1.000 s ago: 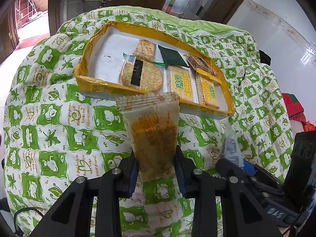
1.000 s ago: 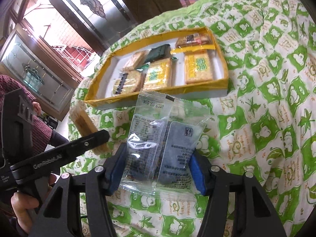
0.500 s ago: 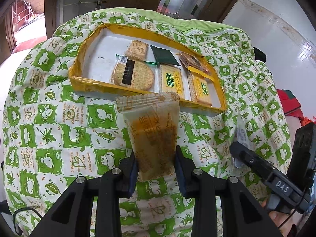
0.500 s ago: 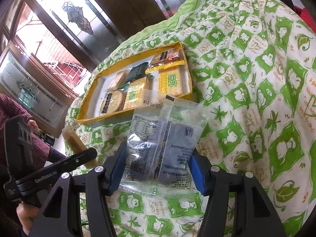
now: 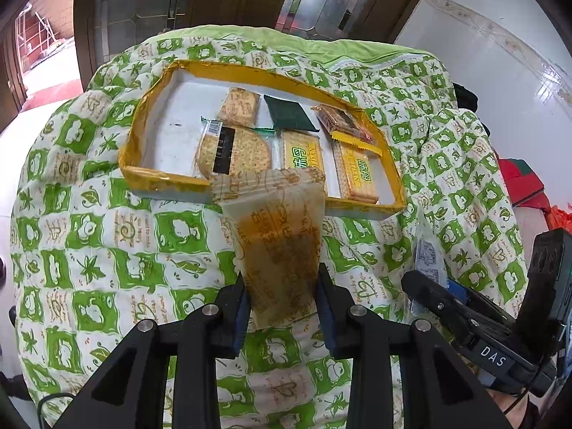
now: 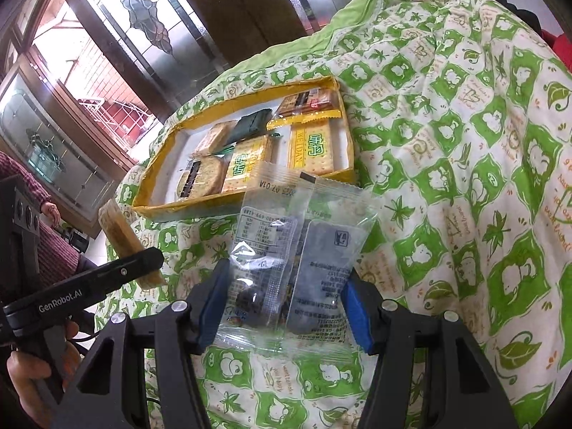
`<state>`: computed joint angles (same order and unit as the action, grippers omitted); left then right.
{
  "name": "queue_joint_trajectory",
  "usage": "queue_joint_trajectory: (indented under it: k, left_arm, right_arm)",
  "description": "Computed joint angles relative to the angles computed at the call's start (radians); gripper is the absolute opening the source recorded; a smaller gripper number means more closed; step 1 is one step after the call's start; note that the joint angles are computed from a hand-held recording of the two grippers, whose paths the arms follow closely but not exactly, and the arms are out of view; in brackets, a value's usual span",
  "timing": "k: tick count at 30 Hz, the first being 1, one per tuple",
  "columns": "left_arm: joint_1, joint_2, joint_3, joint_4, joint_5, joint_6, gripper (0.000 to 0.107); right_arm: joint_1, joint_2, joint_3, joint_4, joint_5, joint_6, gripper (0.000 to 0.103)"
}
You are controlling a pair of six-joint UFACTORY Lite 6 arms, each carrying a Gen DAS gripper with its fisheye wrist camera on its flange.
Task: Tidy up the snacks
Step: 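Lift and carry the clear bag with the right tool over the tray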
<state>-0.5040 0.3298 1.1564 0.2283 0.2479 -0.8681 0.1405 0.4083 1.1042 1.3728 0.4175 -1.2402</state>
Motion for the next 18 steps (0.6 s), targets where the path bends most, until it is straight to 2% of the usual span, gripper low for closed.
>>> queue_joint_trajectory:
  k: [8, 18]
  left_arm:
    - [0.005, 0.005, 0.040, 0.082, 0.059, -0.012, 0.034]
    - [0.064, -0.071, -0.001, 0.035, 0.066, 0.076, 0.034]
  right_arm:
    - [0.024, -0.005, 0.044, -0.086, -0.007, 0.080, 0.059]
    - [0.056, 0.016, 0.149, -0.237, -0.005, 0.219, 0.059]
